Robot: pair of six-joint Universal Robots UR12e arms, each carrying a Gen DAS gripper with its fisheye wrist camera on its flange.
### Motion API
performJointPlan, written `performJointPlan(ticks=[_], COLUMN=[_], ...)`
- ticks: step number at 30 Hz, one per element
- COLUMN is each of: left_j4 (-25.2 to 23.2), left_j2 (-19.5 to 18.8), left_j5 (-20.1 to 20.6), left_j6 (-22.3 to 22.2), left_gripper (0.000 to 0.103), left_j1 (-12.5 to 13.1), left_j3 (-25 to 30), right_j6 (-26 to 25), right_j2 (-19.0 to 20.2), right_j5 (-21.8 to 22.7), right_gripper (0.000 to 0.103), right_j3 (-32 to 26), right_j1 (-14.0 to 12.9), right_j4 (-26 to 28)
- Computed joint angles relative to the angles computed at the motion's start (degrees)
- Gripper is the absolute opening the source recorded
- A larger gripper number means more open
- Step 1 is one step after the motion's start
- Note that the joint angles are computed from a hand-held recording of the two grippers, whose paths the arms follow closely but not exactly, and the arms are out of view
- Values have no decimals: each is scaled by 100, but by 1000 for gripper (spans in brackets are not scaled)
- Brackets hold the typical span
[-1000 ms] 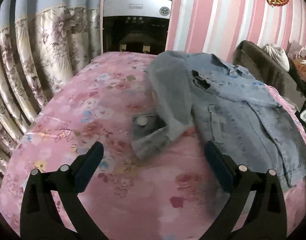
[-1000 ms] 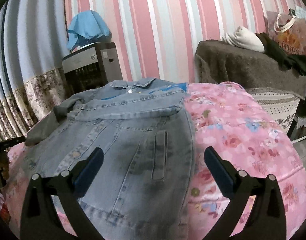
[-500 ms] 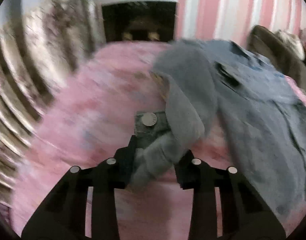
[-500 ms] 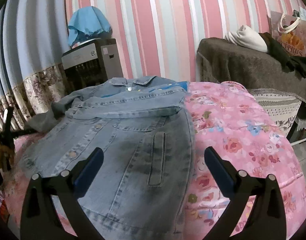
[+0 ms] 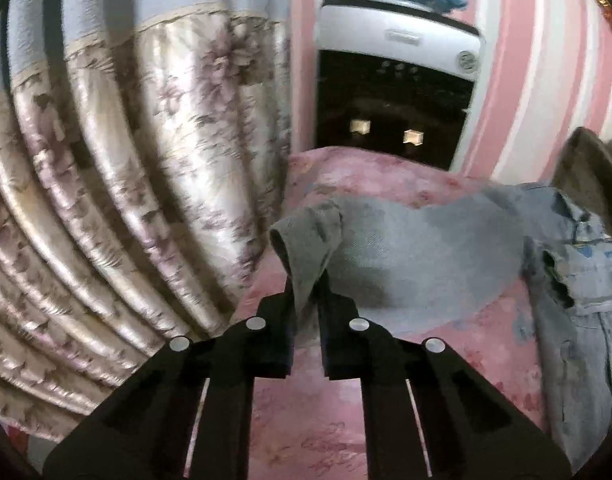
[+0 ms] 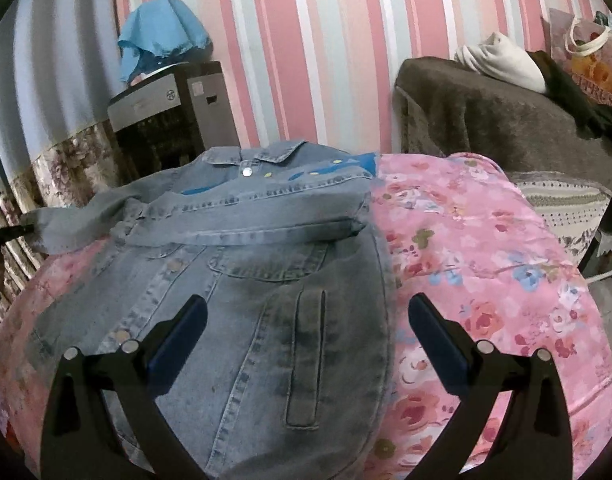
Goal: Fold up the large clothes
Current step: 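Grasp the jacket side with the left tool and fold it toward the middle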
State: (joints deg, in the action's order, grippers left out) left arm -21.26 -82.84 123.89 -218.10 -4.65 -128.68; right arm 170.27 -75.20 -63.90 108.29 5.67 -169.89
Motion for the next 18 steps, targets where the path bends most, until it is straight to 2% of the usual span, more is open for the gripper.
performJointPlan(ticks=[5, 8, 11, 15, 18], left_j4=[757, 1031, 1312, 1457, 1526], left_j2=[-154, -274, -359, -522, -778], left_j5=[-296, -217, -150, -78, -245], left_j6=[-4, 48, 84, 267, 354], left_gripper=[4, 3, 3, 3, 3], left_j1=[-48, -158, -253, -476, -660], left_j3=[-160, -145, -84, 181, 535], right_j6=[36, 155, 205, 417, 498], right_j2=[-89, -83, -23, 88, 206], right_j5=[-30, 205, 167, 190, 304], right_gripper=[101, 101, 101, 101, 101], right_j3=[-44, -72, -173, -272, -409], right_j1=[-63, -191, -240, -264, -239], right_j4=[-81, -392, -417, -588, -564])
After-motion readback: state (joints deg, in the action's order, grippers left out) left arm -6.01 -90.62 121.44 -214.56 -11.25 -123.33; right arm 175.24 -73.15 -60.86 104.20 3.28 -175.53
